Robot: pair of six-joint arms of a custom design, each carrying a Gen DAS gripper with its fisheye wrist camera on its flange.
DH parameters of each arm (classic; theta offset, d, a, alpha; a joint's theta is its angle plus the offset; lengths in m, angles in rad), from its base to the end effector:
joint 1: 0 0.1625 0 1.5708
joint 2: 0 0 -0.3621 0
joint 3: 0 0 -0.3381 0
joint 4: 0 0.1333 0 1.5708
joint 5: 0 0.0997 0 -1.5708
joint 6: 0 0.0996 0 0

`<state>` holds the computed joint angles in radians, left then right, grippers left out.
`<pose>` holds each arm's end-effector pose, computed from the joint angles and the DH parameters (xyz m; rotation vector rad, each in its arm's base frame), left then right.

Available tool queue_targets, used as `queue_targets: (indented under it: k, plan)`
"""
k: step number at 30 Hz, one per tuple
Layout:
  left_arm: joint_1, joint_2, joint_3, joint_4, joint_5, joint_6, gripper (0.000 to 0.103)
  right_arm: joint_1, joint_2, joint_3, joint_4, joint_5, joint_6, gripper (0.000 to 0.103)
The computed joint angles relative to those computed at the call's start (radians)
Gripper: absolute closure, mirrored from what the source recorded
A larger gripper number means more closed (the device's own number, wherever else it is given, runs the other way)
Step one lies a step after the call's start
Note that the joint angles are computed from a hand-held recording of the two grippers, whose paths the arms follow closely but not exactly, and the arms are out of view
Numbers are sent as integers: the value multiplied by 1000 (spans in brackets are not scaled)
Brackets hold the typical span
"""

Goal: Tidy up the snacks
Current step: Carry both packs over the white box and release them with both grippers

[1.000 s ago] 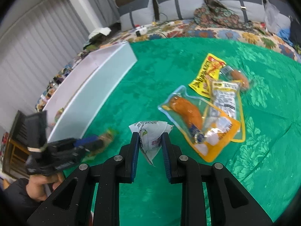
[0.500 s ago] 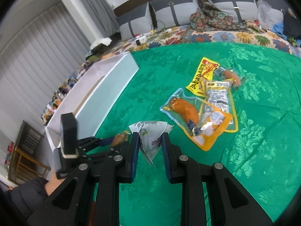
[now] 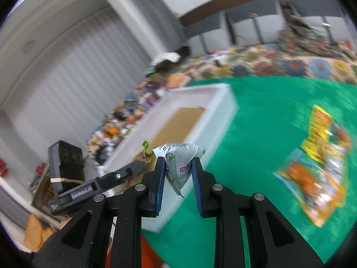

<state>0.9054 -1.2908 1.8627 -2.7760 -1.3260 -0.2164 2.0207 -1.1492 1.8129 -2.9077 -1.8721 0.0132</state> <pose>-0.1984 -0.5078 0.3086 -0.5341 -2.8663 1.0162 0.3334 -0.4517 0.2724 0.4646 -2.7852 1.0586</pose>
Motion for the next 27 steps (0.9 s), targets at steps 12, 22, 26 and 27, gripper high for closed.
queue_targets:
  k: [12, 22, 26, 27]
  plan:
    - [109, -32, -54, 227, 452, 1, 10, 48, 426, -426, 244, -28, 70, 34]
    - [7, -80, 105, 125, 392, -64, 10, -11, 217, 40, -160, -406, -113, 35]
    - [-88, -35, 114, 86, 339, -40, 7, -71, 90, 292, -449, -574, -229, 35]
    - [-113, -17, 114, 74, 324, -34, 6, -93, 55, 348, -513, -607, -254, 35]
